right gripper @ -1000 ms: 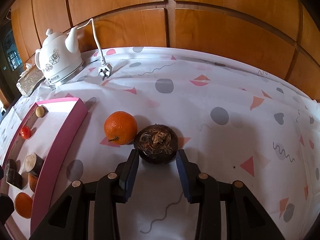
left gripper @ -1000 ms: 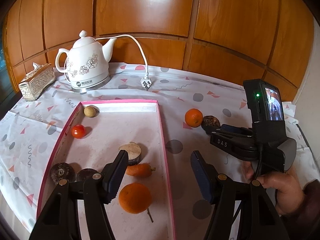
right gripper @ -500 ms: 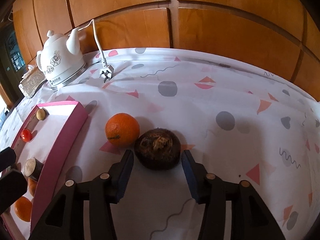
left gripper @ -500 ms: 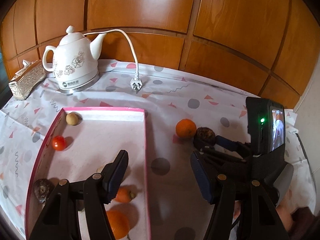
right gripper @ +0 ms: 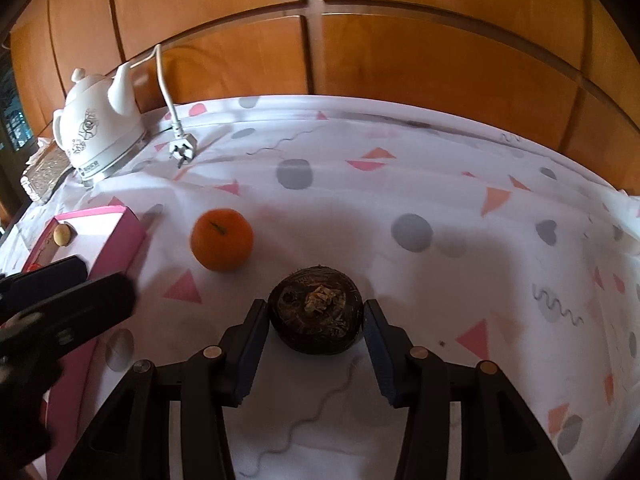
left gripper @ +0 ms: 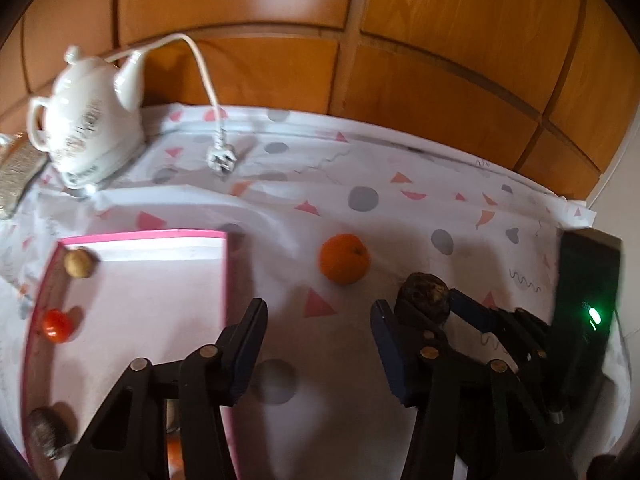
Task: Organize fruits
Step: 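Grasp the orange with the left tool while the right tool holds the dark fruit, then carry the orange and dark fruit into the pink tray and open both tools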
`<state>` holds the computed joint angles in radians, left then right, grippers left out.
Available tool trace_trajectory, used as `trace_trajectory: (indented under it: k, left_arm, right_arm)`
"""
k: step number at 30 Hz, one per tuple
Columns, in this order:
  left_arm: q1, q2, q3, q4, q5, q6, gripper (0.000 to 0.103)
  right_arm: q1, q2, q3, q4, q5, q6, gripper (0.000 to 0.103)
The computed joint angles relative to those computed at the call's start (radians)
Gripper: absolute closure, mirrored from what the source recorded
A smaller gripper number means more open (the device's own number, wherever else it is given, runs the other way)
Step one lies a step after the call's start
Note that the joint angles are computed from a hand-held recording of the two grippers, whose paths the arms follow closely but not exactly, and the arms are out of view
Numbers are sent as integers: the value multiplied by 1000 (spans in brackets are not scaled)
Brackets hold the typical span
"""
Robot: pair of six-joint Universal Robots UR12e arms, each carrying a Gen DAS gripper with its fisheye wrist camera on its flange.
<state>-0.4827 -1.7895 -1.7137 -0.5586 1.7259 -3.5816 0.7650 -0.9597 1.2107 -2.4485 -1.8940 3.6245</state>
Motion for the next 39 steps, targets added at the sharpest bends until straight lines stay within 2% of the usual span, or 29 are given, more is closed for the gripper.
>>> trace_trajectory:
  k: [6, 9, 14, 16, 17, 18, 24, 29, 39]
  left_arm:
    - [4, -51, 55, -27, -16, 3, 49]
    - [-1, -77, 88, -61, 26, 4, 49]
    - [2, -105, 112, -75, 46, 1, 48]
    - [10, -110, 111, -63, 7, 12, 54]
    - [12, -112, 110, -57, -12, 18, 63]
    - [8, -113, 112, -57, 0, 25, 64]
    - [-1, -84, 67, -20, -2, 19, 64]
    - [-21, -52, 26, -14, 34, 9, 64]
    - [-69, 15, -69, 76, 94, -11, 64]
  right_arm:
    - [-1, -16, 28, -8, -10, 18, 54]
    - [-2, -19, 34, -16, -6, 20, 54]
    - [-3, -22, 41, -27, 4, 27, 54]
    - [-3, -23, 43, -31, 6, 28, 54]
    - [-4, -23, 44, -34, 6, 30, 54]
    - [-4, -23, 43, -33, 7, 30, 54]
    - [-3, -29, 48, -22, 3, 51, 54]
    - [0, -42, 59, 1, -10, 88, 54]
    - [14, -99, 141, 13, -56, 152, 55]
